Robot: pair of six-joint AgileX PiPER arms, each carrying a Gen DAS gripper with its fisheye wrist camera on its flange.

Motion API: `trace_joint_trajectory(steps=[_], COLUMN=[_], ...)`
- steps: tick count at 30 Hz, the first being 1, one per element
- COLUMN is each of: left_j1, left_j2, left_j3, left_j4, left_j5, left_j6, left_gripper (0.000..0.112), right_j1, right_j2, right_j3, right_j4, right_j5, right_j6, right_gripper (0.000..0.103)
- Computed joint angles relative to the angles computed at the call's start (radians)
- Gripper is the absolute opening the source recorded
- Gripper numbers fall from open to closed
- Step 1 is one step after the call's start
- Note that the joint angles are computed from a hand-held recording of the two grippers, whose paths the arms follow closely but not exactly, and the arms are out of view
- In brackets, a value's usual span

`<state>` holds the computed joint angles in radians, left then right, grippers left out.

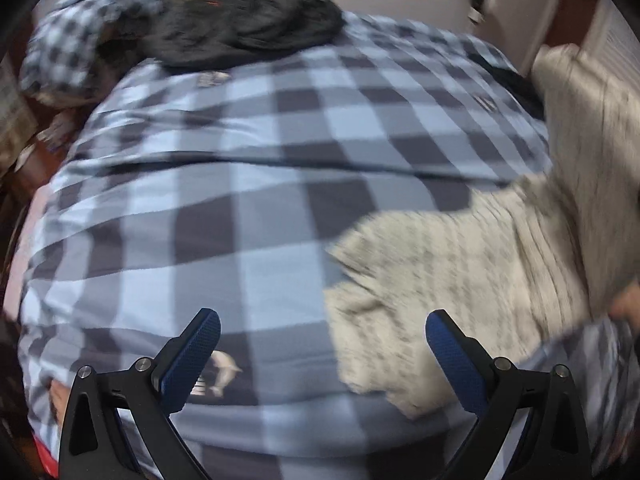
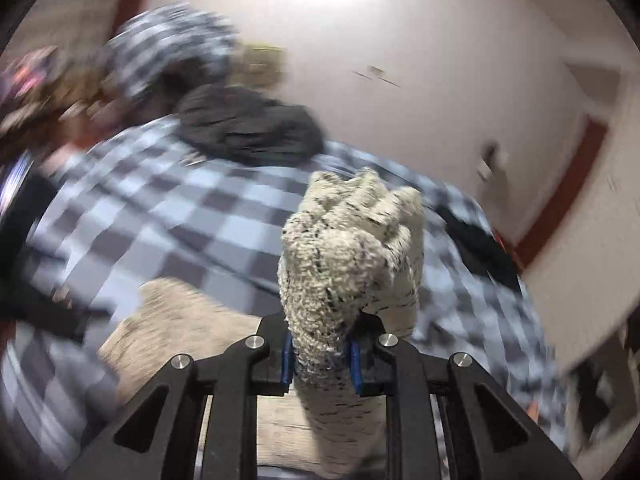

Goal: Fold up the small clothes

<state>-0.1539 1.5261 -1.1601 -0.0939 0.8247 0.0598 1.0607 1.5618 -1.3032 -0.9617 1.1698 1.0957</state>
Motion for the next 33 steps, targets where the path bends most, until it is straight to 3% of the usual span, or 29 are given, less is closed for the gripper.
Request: trace_joint_trajectory(steps=[2, 8, 10, 12, 13, 15, 21, 24, 27, 29, 32, 33], left_j1=[0.049, 0.208, 0.243, 0.26, 0.264, 0.258, 0.218, 0.192, 0.17, 0.152, 0.099, 0.081], left_j2=[-0.008, -0.023, -0.021, -0.02, -0.019, -0.012, -0.02, -0.036, -0.046, -0.049, -0.056, -0.058], left_j3=[-0.001, -0.014, -0.02, -0.018, -0.017, -0.022, -0.019, -0.01, -0.004, -0.001, 0.012, 0.016], left_j4=[-0.006, -0.091, -0.125, -0.151, -0.158, -0.156, -0.134, -0.107, -0.096, -0.103, -0.075, -0.06], left_j5=[-0.007, -0.012, -0.005, -0.001, -0.002, -0.006, -0.027, -0.028, -0.026, -0.021, -0.036, -0.041], left_j6=[-0.015, -0.006, 0.014, 0.029, 0.036, 0.035, -0.007, -0.009, 0.0, 0.016, 0.022, 0.02], left_gripper=[0.103, 0.103, 0.103, 0.103, 0.103, 0.103, 0.103, 0.103, 0.103, 0.103, 0.103, 0.103], right_j1=[0.055, 0.037, 0.03, 0.031, 0.029, -0.019, -0.267, -0.449, -0.576, -0.627, -0.701, -0.714], right_j2=[0.075, 0.274, 0.329, 0.365, 0.355, 0.285, -0.063, -0.175, -0.183, -0.113, -0.048, -0.047], right_j3=[-0.019, -0.055, -0.046, -0.042, -0.032, -0.027, 0.159, 0.177, 0.159, 0.121, 0.168, 0.208], right_j4=[-0.004, 0.166, 0.16, 0.154, 0.168, 0.308, 0.907, 0.966, 0.709, 0.631, 0.777, 0.876], right_j5=[-0.022, -0.239, -0.254, -0.236, -0.251, -0.318, -0.657, -0.646, -0.524, -0.404, -0.436, -0.489], right_j6=[0.018, -0.08, -0.088, -0.126, -0.174, -0.342, -0.654, -0.657, -0.431, -0.329, -0.413, -0.49], right_gripper=[0.017, 0.018, 0.021, 0.031, 0.037, 0.066, 0.073, 0.092, 0.093, 0.093, 0.093, 0.093])
